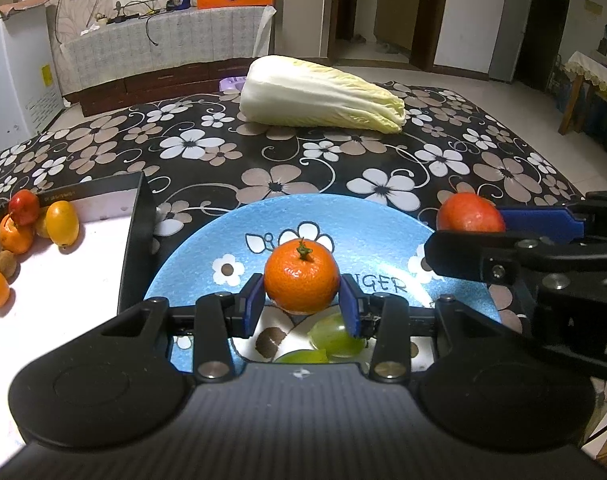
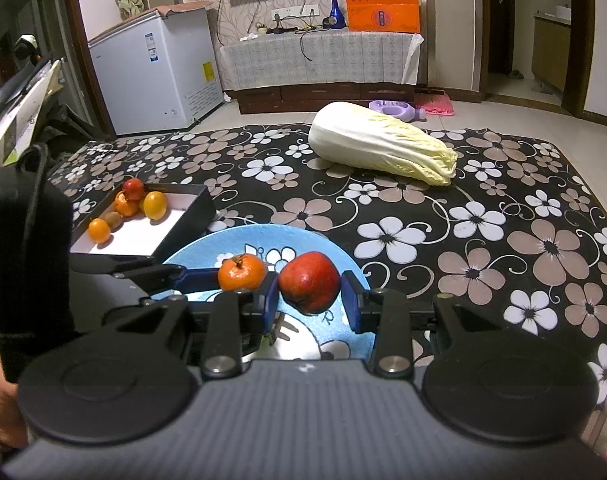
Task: Organize fruits
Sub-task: 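Lower the apple and orange tomato onto the blue plate and open both grippers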
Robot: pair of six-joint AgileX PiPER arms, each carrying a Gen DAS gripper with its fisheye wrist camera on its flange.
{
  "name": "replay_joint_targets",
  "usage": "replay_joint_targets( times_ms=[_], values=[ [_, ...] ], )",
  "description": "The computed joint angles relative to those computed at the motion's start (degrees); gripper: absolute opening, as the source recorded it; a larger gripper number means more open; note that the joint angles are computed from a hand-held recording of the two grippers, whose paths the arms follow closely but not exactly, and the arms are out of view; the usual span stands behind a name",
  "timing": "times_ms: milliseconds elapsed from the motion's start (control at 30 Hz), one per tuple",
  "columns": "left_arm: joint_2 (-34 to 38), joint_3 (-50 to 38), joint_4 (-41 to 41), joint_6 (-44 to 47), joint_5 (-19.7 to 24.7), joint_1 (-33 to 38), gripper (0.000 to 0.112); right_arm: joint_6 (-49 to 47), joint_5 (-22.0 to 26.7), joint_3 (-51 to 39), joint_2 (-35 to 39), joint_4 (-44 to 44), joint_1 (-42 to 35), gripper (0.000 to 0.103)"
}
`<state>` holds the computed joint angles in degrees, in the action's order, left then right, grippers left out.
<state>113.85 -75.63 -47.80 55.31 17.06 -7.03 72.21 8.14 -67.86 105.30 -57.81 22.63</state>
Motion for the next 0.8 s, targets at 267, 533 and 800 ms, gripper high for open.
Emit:
replay_joint_targets(
  times_ms=[267,533,800],
  values=[
    [-0.66,0.66,-2.97,3.37,0.18,0.17,0.054,-0.58,0.05,-0.35,0.61,1.00,-0.34,0.037],
    [-1.83,1.81,-6.53,7.59,0.53,0.69,0.057,-0.47,0.69,-1.53,1.74,1.50,-0.39,0.037],
    [-3.56,3.30,-8.67,11.09,1.60,2.14,0.058,-3.47,1.92,-3.56,3.65,5.16,-0.42,0.037]
  ],
)
